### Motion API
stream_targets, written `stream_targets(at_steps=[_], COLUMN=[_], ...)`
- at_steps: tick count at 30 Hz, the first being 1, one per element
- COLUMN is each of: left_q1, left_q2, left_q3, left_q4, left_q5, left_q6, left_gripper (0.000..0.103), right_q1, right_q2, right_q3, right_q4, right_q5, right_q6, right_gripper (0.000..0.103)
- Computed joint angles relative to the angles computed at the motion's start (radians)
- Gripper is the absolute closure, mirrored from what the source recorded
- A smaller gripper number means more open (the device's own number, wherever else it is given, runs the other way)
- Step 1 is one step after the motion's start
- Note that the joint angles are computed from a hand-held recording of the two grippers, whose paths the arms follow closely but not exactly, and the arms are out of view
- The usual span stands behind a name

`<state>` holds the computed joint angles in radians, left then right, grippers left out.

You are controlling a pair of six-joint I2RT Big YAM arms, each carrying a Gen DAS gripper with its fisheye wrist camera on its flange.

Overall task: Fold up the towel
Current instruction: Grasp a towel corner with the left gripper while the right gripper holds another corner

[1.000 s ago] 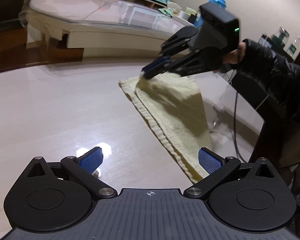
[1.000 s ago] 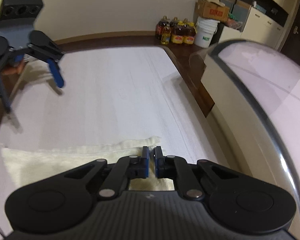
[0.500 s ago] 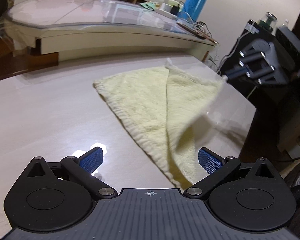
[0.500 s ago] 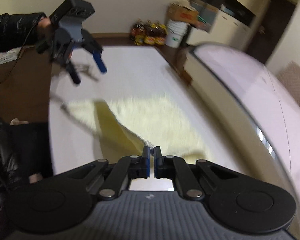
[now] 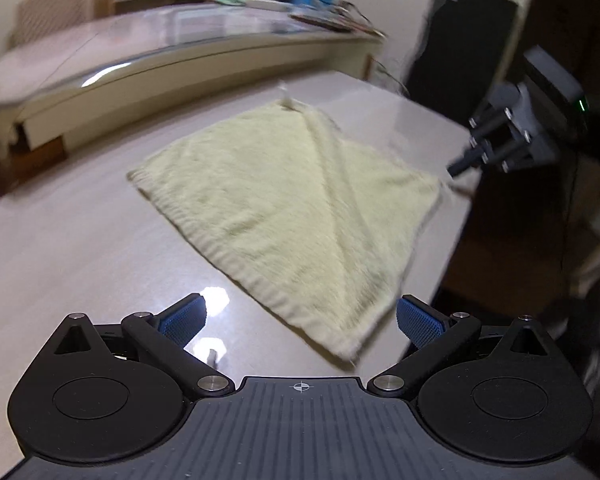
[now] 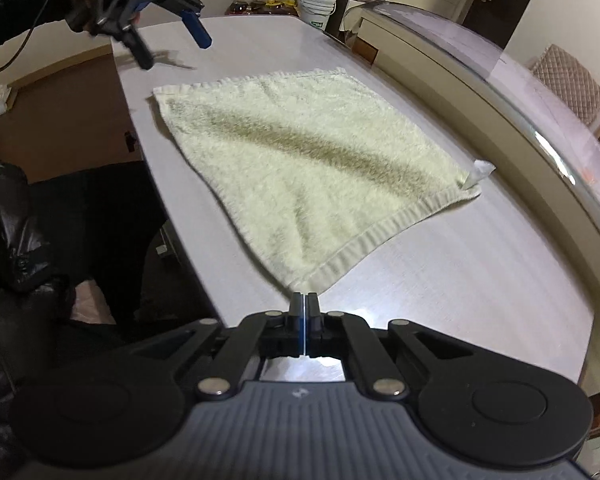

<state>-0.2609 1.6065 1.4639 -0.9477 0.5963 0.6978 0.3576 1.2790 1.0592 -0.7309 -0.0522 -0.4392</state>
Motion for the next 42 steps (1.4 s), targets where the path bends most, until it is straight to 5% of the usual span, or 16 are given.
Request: stream_targets(at_steps=[8,11,12,13,14,19,24,29,34,42], left_q1=[-0.049,-0.063,-0.065,-0.065,-0.066,-0.069,-0.084,-0.104,-0.109,-0.092], left_q2=[-0.072,-0.073,-0.072,-0.071,-0.07,-0.095,-0.146,-0.154,-0.134,-0.09], left_q3=[-0.092,-0.108,-0.11,-0.111,-0.111,-0.155,-0.238,-0.263,-0.224,-0.128], left_q4=[0.068,0.084,0.084,0.083,0.084,0.155,0.279,0.312,0.244,0.116], left_q5=[-0.091,-0.133,-0.138,-0.141,-0.144,-0.158,-0.188,-0.244,-0.253,-0.199], left_q6=[0.325,0.39,0.403,0.411,0.418,0.476,0.62,0.74,0.752,0.707], left_gripper=[0.0,0.008,0.014,0.032,0.035,0.035,0.039,0.082,0.087,0.089], right_q1=[0.005,0.005,0.005,0.004,0.004,0.005,0.006,0.012,0.028,0.078], right_q2=[-0.053,-0.073,-0.077,-0.08,-0.08,-0.077,-0.076,-0.072,-0.068,-0.053], right_q3=[-0.072,-0.093,-0.096,-0.097,-0.097,-0.095,-0.107,-0.125,-0.135,-0.125], right_q4=[0.111,0.168,0.18,0.186,0.193,0.205,0.232,0.27,0.279,0.229], right_q5=[-0.025,-0.04,-0.041,-0.042,-0.041,-0.032,-0.026,-0.017,0.016,0.12], right_q6=[0.099,0.148,0.16,0.165,0.171,0.197,0.225,0.243,0.227,0.022], right_gripper=[0.092,0.085,0.084,0.084,0.082,0.079,0.073,0.067,0.057,0.056])
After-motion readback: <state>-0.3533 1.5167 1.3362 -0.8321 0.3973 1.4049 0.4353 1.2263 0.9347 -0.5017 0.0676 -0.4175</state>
